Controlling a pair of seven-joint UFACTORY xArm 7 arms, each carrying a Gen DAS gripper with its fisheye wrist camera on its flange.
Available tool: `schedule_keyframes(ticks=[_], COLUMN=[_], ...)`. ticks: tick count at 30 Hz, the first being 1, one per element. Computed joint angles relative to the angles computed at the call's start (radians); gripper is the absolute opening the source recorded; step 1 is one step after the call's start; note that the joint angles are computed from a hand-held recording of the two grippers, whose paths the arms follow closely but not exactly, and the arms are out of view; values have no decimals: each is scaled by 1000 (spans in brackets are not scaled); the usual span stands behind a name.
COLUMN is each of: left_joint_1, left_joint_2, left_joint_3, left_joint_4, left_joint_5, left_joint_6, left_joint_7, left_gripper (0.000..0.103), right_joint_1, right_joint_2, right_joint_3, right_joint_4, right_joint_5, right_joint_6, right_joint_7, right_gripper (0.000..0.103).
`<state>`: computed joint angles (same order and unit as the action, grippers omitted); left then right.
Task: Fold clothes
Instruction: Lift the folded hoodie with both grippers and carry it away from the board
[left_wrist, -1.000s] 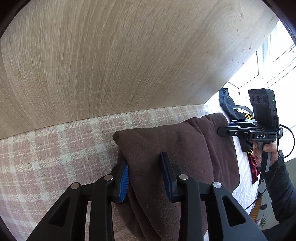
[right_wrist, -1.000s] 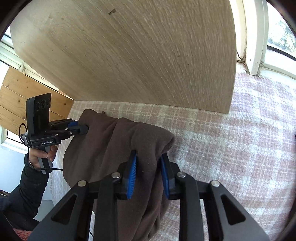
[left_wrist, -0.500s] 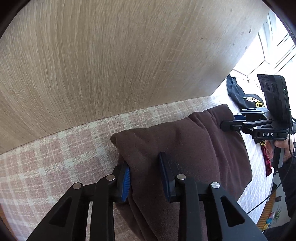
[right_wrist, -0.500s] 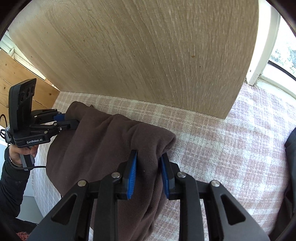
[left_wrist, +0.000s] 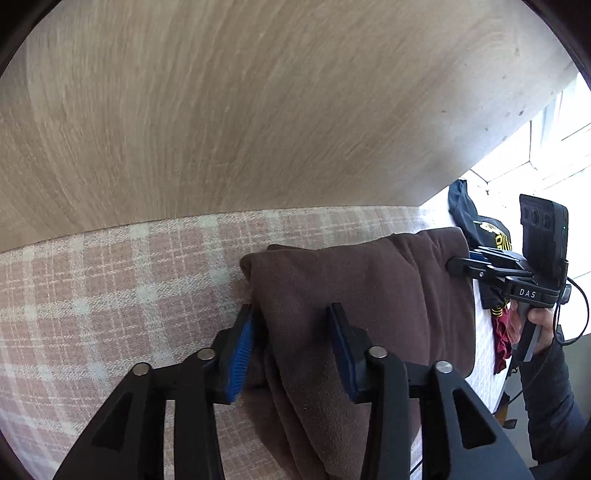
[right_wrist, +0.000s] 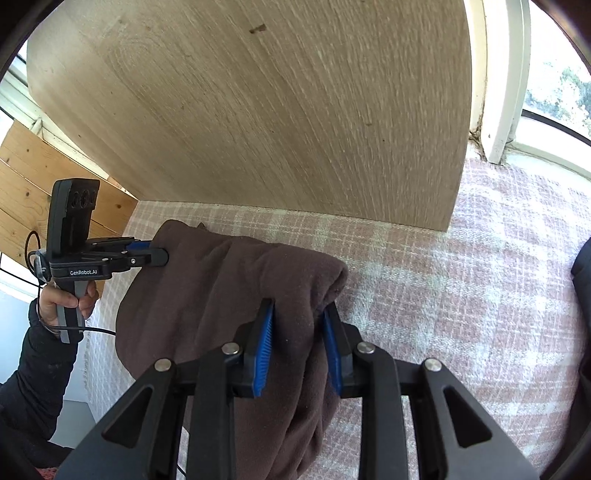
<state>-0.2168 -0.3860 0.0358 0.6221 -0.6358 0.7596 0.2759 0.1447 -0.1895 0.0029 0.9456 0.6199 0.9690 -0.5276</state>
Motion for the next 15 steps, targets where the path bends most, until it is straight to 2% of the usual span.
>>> schedule_keyframes(ticks=[1,3,5,6,8,10,13,15], left_joint_1=[8,22,23,13,-2,-16,-20,-17], left_joint_2=[-2,-17,-26,-20,-9,1,7,10], left_joint_3=[-6,-21,-27,-21,-12,-1,13,19], left_joint_4=[-5,-12,-17,-16,-15,-17,-17,-15], left_joint_5=[14,66,95,87,67,33,-9,-30], left_joint_6=[-2,6,10,12,15,12,19,27], left_joint_7=[-19,-51,-74,-66,-48,-17,26,50], left_gripper=[58,64,67,67,64,55,49,47], right_joint_1=[0,-1,-2,-3,-7,-14,-38,-48], right_joint_2=[11,21,27,32,36,37,25,21], right_joint_3=[5,9,13,15,14,4,-22,-29], right_joint_4=[1,1,3,8,11,20,27,19], right_joint_5=[-11,-27,-46,-62,-68,-58,-35,-12], right_joint_6=[-4,-10,-12,-9,3,40,125,145], right_joint_7=[9,18,24,34,48,54,48,33], right_gripper=[32,37,49,52,56,56,56,60])
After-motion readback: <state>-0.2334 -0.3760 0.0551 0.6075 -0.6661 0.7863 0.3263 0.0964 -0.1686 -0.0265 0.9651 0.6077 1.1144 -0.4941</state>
